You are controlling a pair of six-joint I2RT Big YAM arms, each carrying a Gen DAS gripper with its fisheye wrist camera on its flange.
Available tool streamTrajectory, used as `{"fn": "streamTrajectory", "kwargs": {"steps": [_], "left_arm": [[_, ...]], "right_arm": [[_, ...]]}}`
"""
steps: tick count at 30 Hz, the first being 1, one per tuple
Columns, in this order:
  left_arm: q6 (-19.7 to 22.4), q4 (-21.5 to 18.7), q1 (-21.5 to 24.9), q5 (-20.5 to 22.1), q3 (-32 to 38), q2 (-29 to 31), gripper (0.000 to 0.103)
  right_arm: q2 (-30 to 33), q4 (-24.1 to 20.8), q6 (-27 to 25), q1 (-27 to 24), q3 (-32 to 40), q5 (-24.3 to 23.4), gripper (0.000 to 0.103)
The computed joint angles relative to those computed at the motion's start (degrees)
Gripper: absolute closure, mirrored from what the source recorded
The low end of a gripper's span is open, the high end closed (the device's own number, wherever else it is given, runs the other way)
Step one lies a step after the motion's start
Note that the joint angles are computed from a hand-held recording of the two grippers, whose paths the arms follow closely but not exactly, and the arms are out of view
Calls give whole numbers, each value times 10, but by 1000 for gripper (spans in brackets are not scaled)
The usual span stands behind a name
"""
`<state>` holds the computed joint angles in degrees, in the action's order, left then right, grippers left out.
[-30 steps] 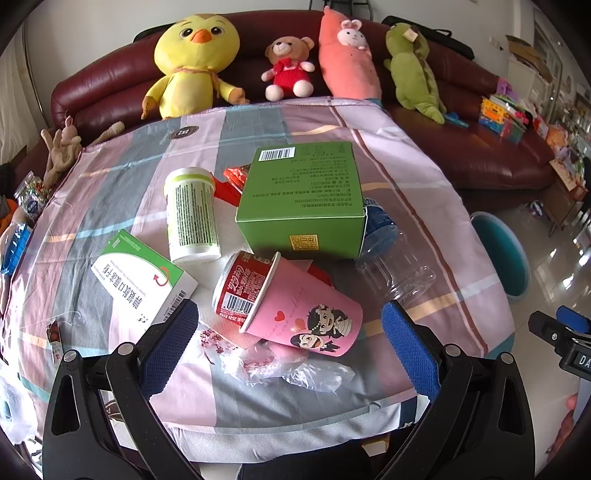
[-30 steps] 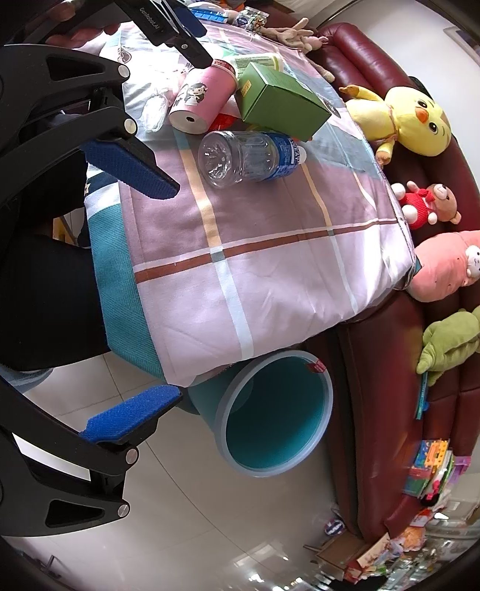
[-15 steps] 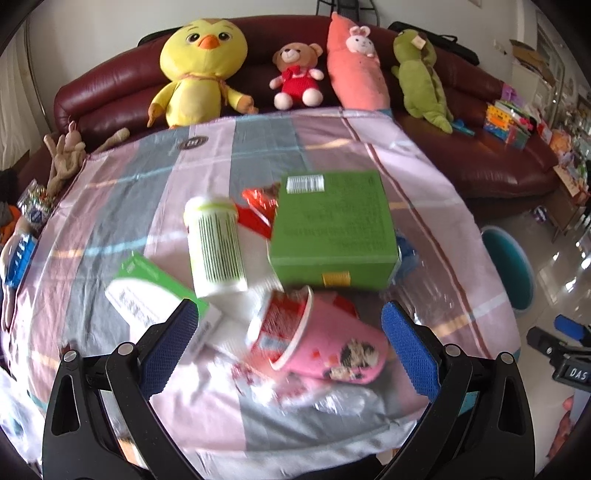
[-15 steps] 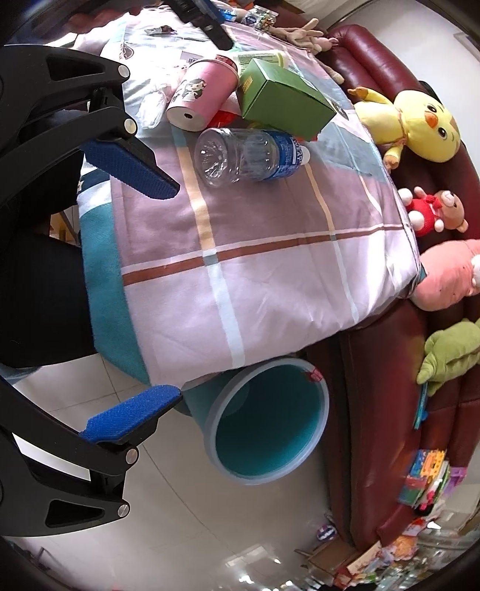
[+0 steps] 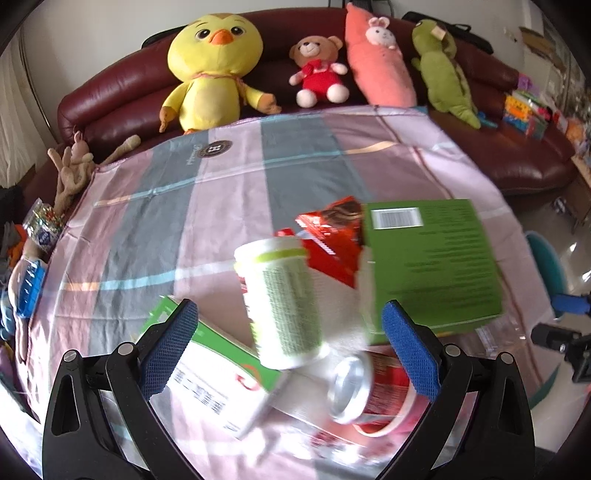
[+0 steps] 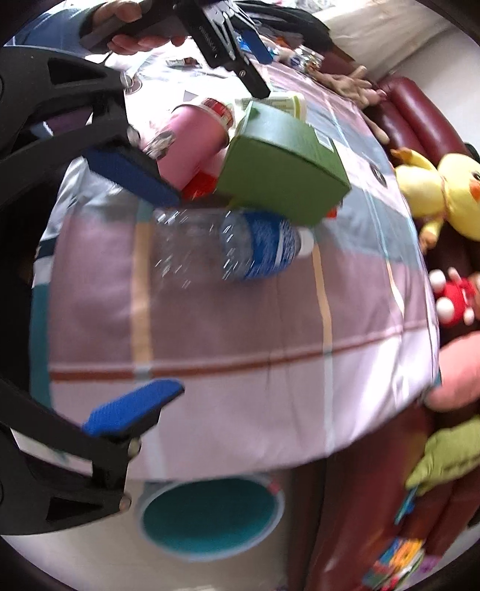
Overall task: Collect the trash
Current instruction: 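Grasp the Pocari Sweat bottle with the right gripper while the left gripper approaches the green box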
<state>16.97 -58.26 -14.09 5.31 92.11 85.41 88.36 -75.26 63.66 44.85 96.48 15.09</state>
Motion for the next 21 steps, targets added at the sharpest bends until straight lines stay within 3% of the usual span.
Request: {"fn": "streamTrajectory", "kwargs": {"steps": [6,11,12,14,15,21], "left_arm": [[32,-4,5,-12,9,22,4],[47,-9,1,-2,3,27,4],[50,-9,-2,-3,2,28,4],[51,-11,-7,-3,1,29,4],[52,-12,-9,-2,0,28,4],[64,-14,-39,-9,-6,21,4]], "right_arm": [[45,13,-48,-29,28,-66,22],[65,20,-67,-42,33,-92,22],[63,30,-65,-46,24,-104,23],[60,42,-64,-49,13,-121,43],[52,60,-65,-50,-1,-128,44],[7,67,-32,-47,-52,-113,45]]}}
